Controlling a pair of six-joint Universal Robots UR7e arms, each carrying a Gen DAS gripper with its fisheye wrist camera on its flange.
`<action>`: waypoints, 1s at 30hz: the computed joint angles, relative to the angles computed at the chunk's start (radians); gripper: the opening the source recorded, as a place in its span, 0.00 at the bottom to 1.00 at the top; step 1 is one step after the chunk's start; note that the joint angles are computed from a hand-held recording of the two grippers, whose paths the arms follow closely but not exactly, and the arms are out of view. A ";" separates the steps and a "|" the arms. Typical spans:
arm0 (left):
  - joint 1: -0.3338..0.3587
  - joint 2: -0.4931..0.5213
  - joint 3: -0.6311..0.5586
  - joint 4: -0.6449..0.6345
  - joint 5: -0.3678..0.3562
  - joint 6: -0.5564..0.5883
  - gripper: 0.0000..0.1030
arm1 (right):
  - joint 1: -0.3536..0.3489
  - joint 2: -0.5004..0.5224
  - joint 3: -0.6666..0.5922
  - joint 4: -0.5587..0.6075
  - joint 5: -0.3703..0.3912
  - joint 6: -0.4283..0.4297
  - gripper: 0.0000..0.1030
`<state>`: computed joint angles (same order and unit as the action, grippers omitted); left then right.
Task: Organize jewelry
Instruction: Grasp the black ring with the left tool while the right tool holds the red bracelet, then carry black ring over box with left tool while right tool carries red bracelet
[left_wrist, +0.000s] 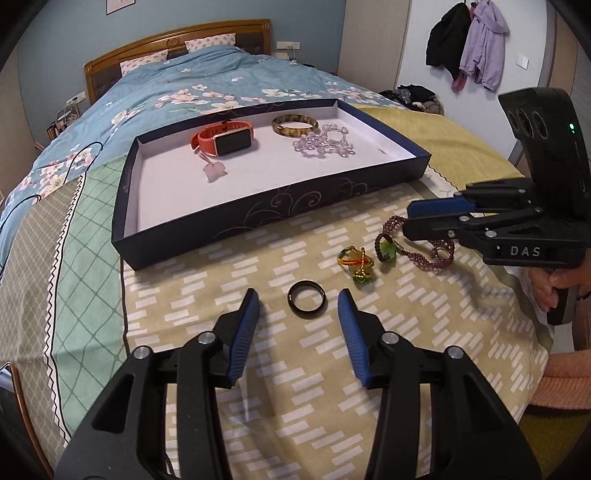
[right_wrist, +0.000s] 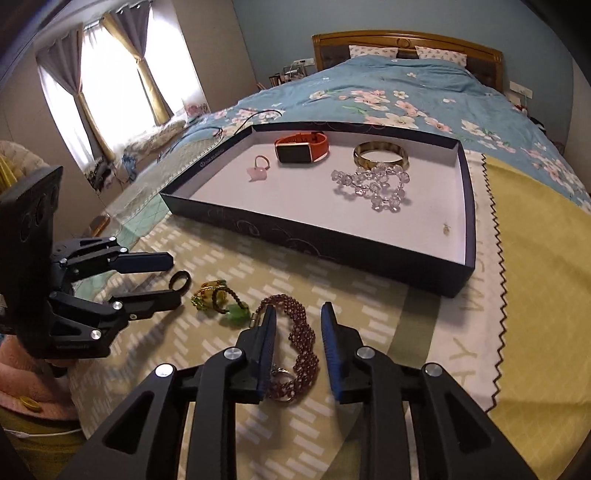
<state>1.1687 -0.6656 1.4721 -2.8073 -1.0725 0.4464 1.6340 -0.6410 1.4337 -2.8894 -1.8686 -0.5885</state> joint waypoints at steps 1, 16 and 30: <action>0.000 -0.001 0.001 0.000 -0.001 0.000 0.38 | 0.002 0.003 -0.002 -0.008 -0.012 -0.007 0.10; -0.001 -0.021 0.012 -0.031 -0.054 -0.010 0.21 | 0.005 -0.054 0.046 -0.075 0.133 0.002 0.01; -0.012 -0.012 -0.036 -0.104 -0.085 0.007 0.21 | 0.014 -0.042 -0.007 -0.119 0.173 -0.001 0.01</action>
